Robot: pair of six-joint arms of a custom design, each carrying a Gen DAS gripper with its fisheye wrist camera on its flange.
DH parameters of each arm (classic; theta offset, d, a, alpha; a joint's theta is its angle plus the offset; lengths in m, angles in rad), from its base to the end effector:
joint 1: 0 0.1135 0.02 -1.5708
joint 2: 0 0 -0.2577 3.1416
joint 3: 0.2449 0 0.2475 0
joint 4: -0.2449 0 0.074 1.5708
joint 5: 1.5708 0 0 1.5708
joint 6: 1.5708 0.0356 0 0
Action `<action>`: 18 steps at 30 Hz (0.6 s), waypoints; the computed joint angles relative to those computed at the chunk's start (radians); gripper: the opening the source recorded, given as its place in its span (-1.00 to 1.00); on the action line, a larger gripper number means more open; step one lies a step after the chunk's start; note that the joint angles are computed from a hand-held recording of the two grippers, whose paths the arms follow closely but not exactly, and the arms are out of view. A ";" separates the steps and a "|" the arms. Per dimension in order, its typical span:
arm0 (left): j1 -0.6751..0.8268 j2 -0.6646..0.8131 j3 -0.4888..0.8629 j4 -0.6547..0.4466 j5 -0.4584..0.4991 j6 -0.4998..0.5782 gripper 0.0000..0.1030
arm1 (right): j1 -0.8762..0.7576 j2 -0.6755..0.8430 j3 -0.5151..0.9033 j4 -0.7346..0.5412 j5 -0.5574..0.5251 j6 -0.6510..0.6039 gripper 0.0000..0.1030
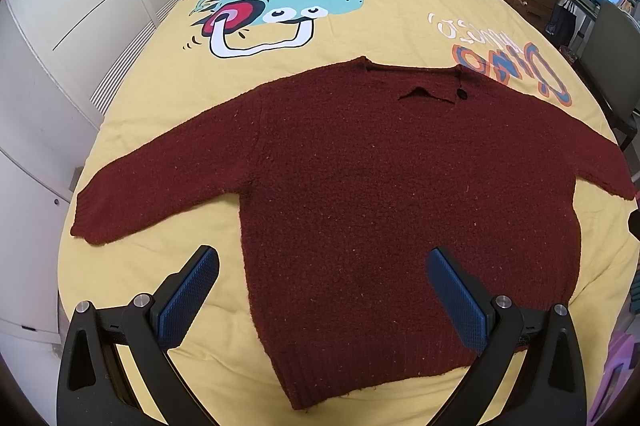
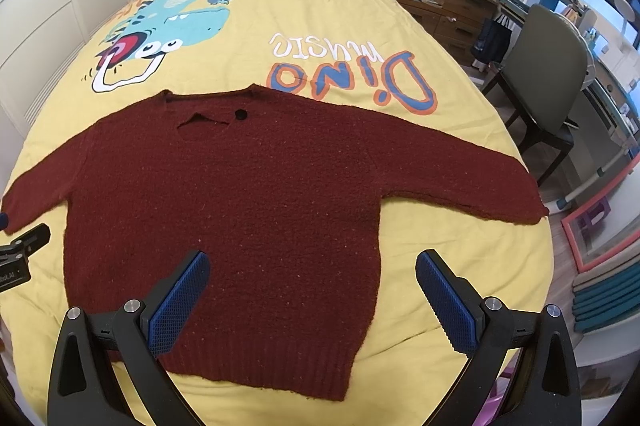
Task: Fold small clothes
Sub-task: 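Move the right gripper to the sweater sleeve cuff and grasp it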
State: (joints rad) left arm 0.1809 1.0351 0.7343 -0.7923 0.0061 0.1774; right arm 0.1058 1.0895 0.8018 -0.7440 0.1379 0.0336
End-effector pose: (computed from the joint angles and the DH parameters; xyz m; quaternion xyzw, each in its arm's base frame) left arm 0.1830 0.0332 0.2239 -0.0010 0.9716 0.0392 0.2333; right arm 0.2034 0.0167 0.2376 -0.0164 0.9616 -0.0477 0.2696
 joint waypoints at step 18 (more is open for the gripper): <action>-0.055 0.225 0.094 0.121 -0.024 -0.003 0.99 | -0.518 0.317 0.089 0.255 -0.236 -0.232 0.99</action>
State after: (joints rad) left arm 0.1259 1.2601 0.8286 -0.6714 -0.0181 0.1746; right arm -0.4118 1.4067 0.8911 -0.4893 -0.0985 -0.1980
